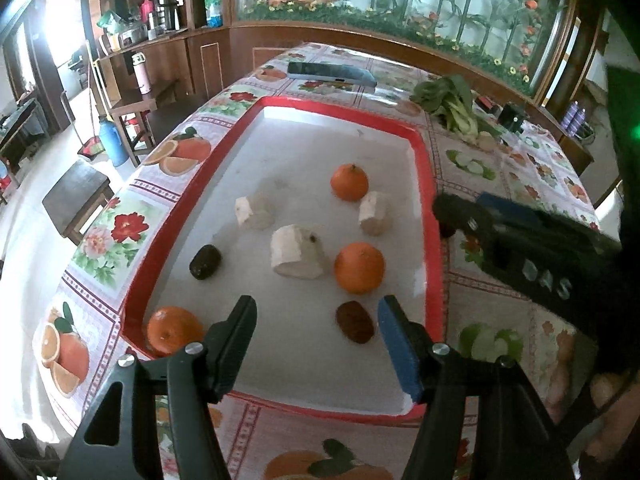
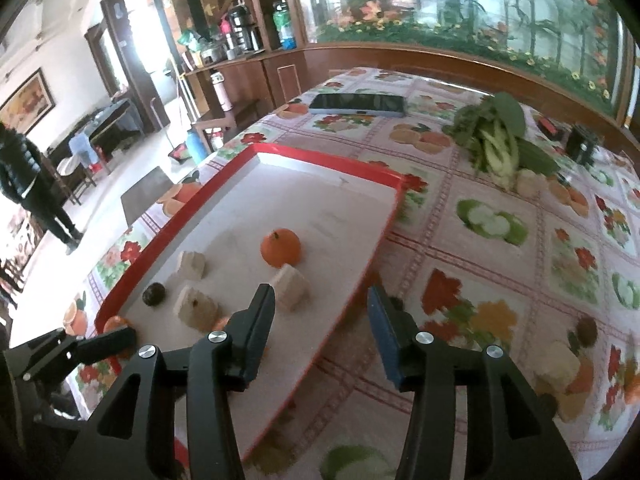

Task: Organize fruits
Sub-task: 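Move both open tools back over the remaining fruit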

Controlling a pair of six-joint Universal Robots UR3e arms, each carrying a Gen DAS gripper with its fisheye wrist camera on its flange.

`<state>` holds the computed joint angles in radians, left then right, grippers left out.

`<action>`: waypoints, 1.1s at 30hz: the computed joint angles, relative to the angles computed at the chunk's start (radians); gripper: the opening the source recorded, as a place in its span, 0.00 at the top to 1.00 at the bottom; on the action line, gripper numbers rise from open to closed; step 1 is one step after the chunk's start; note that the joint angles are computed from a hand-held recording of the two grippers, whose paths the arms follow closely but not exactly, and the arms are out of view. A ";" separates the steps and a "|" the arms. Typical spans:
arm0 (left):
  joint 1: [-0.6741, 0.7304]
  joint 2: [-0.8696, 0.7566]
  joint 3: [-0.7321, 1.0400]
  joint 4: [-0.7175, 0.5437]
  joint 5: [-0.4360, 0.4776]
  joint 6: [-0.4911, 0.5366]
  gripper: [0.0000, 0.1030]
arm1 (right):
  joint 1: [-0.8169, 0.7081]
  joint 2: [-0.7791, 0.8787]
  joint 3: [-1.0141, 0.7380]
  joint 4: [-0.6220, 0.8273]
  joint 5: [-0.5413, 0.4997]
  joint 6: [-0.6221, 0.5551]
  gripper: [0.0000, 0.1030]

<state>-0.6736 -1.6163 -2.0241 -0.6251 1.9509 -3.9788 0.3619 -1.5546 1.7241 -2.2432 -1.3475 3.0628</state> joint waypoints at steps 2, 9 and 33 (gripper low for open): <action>-0.016 -0.029 0.033 0.003 0.006 -0.017 0.36 | -0.034 -0.057 0.045 0.014 0.007 -0.011 0.54; -0.084 -0.202 0.243 0.012 -0.014 0.012 0.36 | -0.267 -0.307 0.222 0.115 0.040 -0.097 0.53; -0.182 -0.803 1.104 -0.232 -0.141 0.189 0.35 | -1.243 -0.729 0.296 0.714 0.236 -0.694 0.51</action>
<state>-0.8560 -2.4196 -0.9199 -0.8568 1.8104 -3.7895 -0.8812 -2.2836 2.0206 -1.5291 -1.1114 2.3684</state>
